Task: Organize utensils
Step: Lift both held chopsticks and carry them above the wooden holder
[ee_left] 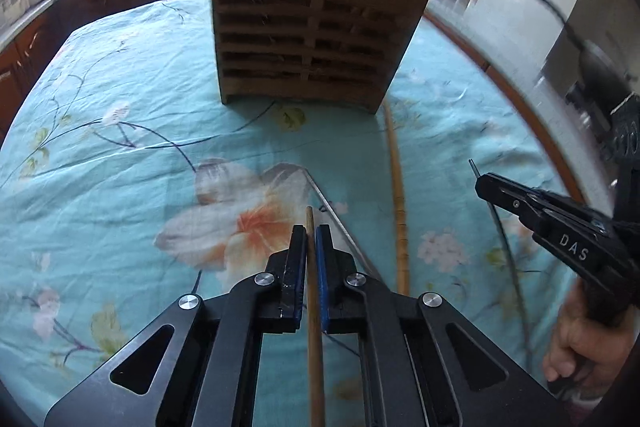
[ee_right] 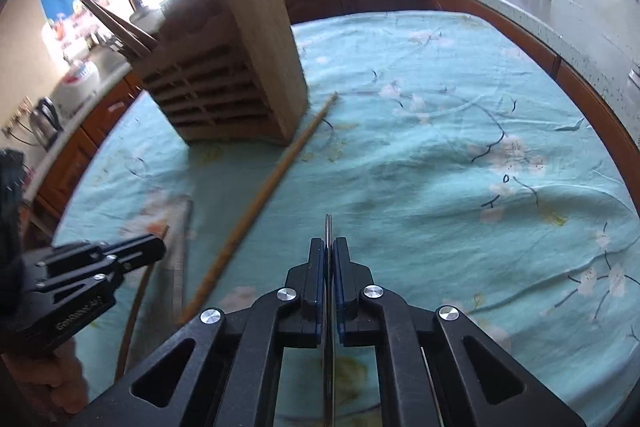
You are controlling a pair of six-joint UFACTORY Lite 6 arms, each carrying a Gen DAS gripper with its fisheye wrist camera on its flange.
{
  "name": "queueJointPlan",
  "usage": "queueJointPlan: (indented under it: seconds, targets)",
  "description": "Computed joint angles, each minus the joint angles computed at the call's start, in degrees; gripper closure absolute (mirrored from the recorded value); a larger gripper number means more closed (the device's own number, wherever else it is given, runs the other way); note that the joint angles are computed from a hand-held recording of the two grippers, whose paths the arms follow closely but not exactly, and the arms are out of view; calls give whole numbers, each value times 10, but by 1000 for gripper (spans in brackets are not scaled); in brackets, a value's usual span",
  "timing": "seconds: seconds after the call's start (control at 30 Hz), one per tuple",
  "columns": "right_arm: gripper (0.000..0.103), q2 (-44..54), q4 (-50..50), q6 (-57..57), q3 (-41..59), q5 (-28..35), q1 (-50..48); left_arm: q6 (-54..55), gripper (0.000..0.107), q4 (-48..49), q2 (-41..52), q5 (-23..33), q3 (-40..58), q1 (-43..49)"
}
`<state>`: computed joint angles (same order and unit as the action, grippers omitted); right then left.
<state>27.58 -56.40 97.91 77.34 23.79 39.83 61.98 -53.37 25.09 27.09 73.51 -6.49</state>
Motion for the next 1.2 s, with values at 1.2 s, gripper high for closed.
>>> queueJointPlan:
  seconds: [1.2]
  targets:
    - [99, -170, -141, 31, 92, 155, 107, 97, 103, -153, -219, 211, 17, 187]
